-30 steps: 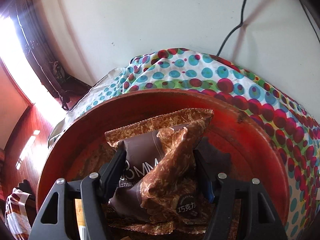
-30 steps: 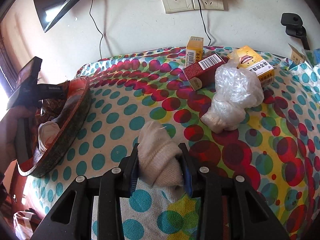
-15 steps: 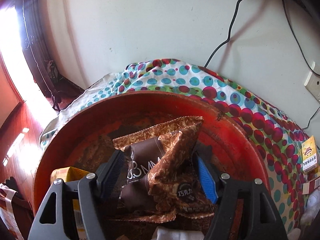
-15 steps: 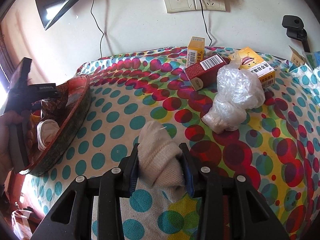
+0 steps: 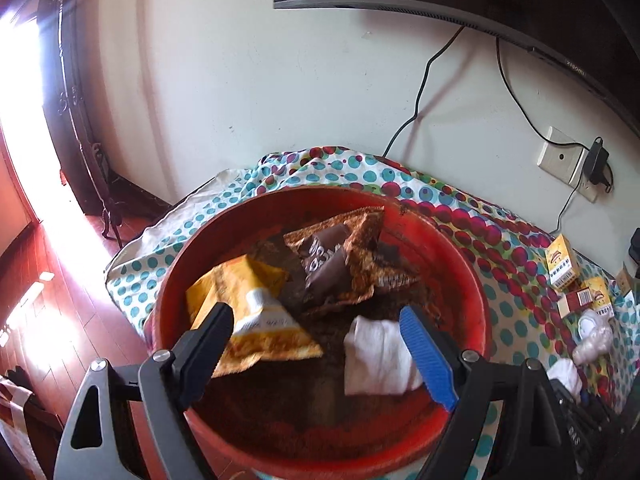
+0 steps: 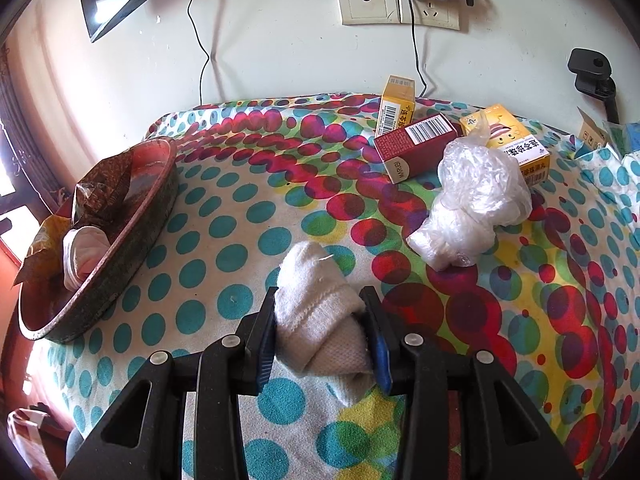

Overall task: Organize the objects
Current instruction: 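Carry the brown chocolate bag into the red tray and open the left gripper, then carry the white sock into the red tray and release it with the right gripper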

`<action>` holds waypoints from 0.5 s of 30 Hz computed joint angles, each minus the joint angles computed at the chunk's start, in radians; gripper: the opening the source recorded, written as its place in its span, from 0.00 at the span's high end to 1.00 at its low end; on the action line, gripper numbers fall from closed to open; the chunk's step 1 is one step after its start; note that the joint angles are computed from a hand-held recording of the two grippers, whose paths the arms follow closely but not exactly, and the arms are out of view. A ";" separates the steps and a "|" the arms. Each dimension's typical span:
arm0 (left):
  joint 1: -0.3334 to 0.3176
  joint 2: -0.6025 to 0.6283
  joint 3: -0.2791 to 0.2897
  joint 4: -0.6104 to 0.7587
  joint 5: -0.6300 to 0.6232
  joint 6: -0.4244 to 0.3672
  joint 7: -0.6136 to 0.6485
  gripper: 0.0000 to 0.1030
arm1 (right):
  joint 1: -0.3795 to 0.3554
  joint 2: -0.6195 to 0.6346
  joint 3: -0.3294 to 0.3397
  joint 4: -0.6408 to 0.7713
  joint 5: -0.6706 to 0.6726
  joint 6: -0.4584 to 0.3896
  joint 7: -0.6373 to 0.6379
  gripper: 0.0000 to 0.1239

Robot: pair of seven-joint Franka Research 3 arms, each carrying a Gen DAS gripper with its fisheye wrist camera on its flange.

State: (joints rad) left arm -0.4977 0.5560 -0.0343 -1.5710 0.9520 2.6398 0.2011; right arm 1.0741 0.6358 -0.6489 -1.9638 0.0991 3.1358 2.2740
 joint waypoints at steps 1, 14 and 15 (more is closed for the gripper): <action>0.000 -0.048 0.005 -0.081 0.016 0.035 -0.040 0.15 | 0.001 -0.001 -0.001 -0.002 0.000 0.001 -0.001 0.69; 0.026 -0.188 -0.032 -0.352 0.393 0.037 -0.398 0.15 | 0.016 0.052 -0.029 0.144 -0.114 -0.096 0.071 0.70; 0.037 -0.183 -0.044 -0.349 0.394 0.038 -0.392 0.15 | 0.010 0.065 -0.023 0.182 -0.136 -0.117 0.068 0.70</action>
State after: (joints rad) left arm -0.4603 0.3727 -0.0780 -1.9197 1.3457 2.6781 -0.1904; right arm 1.0837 0.7011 -0.6717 -1.7819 -0.0365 3.0190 2.3422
